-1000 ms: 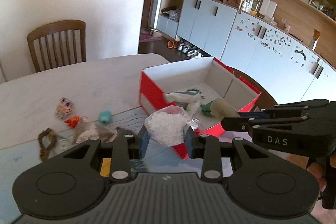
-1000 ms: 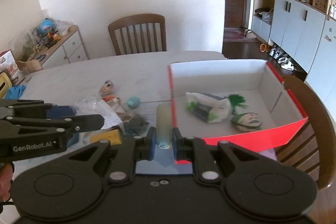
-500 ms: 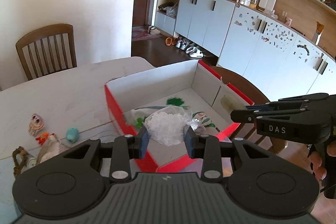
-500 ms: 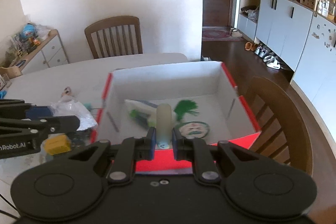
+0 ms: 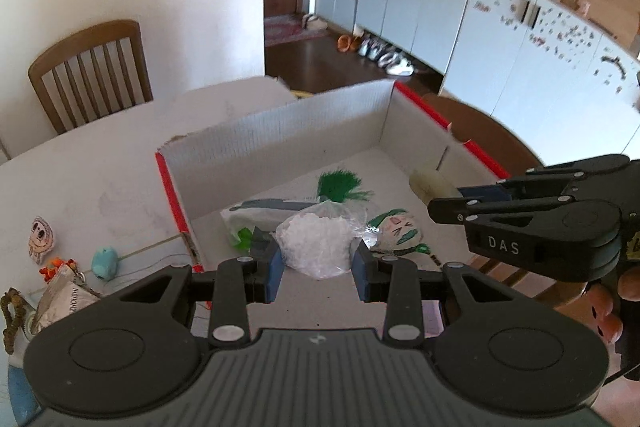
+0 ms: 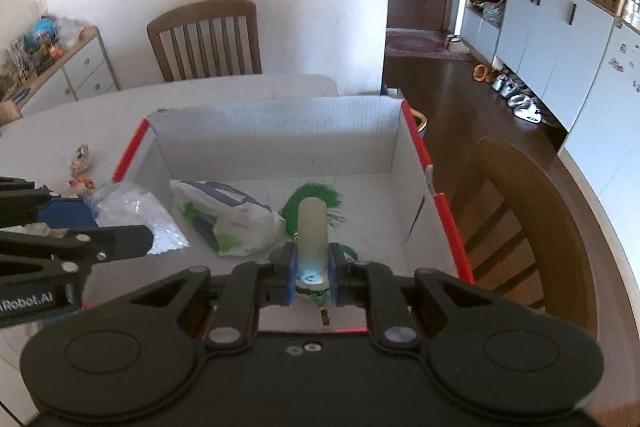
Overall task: Organize objects
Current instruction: 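Carry the crystal bag and cream cylinder with both tools over the red shoebox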
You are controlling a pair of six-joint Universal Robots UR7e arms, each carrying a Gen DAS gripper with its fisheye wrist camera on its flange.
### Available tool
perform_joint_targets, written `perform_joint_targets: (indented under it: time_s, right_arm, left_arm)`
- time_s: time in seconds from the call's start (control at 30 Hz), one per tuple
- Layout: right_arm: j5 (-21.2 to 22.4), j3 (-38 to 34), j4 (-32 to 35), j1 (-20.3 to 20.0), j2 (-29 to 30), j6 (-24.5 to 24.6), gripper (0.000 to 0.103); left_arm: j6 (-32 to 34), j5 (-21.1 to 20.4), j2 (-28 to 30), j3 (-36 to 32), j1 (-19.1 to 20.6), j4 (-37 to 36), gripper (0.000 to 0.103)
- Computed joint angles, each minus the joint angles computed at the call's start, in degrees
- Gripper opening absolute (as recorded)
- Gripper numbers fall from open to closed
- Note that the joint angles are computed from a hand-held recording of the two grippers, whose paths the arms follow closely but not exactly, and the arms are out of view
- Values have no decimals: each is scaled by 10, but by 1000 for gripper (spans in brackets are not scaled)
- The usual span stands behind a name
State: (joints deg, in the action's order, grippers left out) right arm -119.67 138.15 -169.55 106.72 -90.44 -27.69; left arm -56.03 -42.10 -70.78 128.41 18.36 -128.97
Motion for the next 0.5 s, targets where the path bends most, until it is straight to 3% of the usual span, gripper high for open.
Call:
perform_joint_targets:
  time_s: [0.5]
  right_arm:
    - [-13, -24, -48, -42, 90, -81, 14]
  left_arm:
    - [14, -45, 67, -41, 66, 19, 34]
